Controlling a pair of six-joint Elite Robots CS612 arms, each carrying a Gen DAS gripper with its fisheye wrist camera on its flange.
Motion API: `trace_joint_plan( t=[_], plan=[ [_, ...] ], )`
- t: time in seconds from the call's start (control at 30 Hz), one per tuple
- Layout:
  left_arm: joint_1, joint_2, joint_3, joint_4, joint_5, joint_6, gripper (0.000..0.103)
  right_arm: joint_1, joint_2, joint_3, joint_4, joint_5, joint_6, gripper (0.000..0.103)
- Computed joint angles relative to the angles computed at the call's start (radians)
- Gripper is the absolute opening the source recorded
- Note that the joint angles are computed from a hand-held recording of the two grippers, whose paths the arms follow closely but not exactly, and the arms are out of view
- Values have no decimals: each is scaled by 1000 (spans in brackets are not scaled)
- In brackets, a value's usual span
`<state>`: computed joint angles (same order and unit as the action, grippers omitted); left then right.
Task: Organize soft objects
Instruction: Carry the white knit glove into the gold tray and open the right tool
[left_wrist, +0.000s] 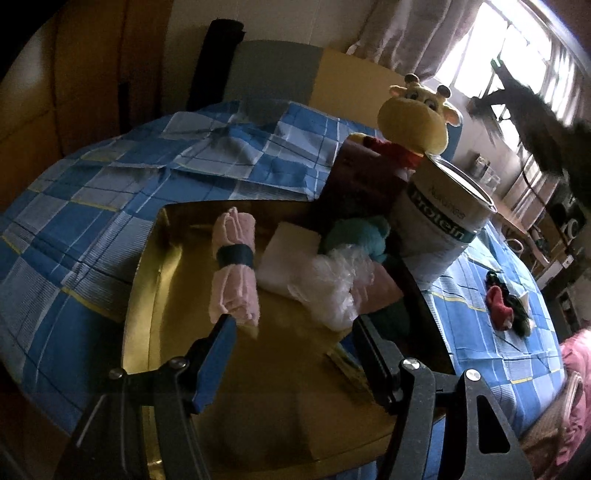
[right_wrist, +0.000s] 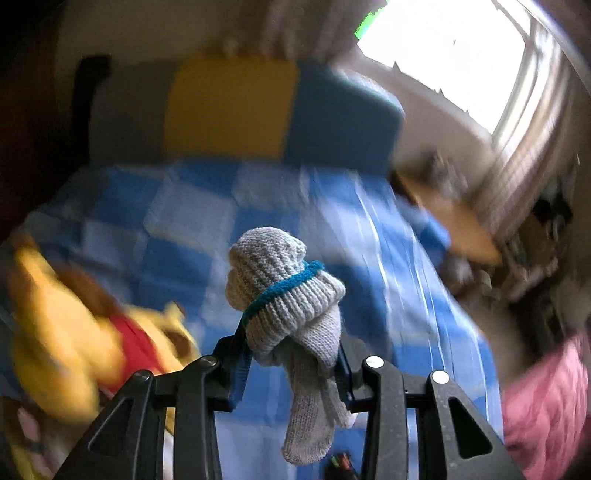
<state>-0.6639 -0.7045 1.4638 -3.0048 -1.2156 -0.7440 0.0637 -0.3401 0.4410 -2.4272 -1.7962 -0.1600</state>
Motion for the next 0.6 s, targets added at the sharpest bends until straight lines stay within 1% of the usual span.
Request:
trace_joint_plan(
  t=[0.1, 0.13, 0.17, 0.2, 0.3, 0.4, 0.43, 0.5, 0.6],
  plan=[
    [3, -3, 7, 2, 10, -17, 66, 40, 97, -222, 30, 47, -68, 38],
    [4, -4, 11, 3, 16, -27, 66, 52, 114, -259, 22, 86, -102, 38],
    [7, -6, 14, 7, 19, -36, 66, 63, 111, -255, -1, 123, -137, 38],
    [8, -8, 17, 13, 24, -46, 66, 77, 89, -208, -42, 167, -182, 38],
    [11, -17, 31, 30, 50, -88, 66, 102, -6, -5, -152, 279, -296, 38],
    [11, -31, 52, 44, 91, -135, 66, 122, -102, 209, -204, 377, -394, 38],
    [11, -36, 60, 52, 106, -152, 66, 127, -134, 283, -207, 406, -428, 38],
    [10, -47, 77, 65, 133, -184, 66, 133, -175, 383, -169, 444, -478, 38],
    [11, -62, 104, 78, 166, -238, 66, 134, -215, 499, -95, 493, -535, 38]
  ],
)
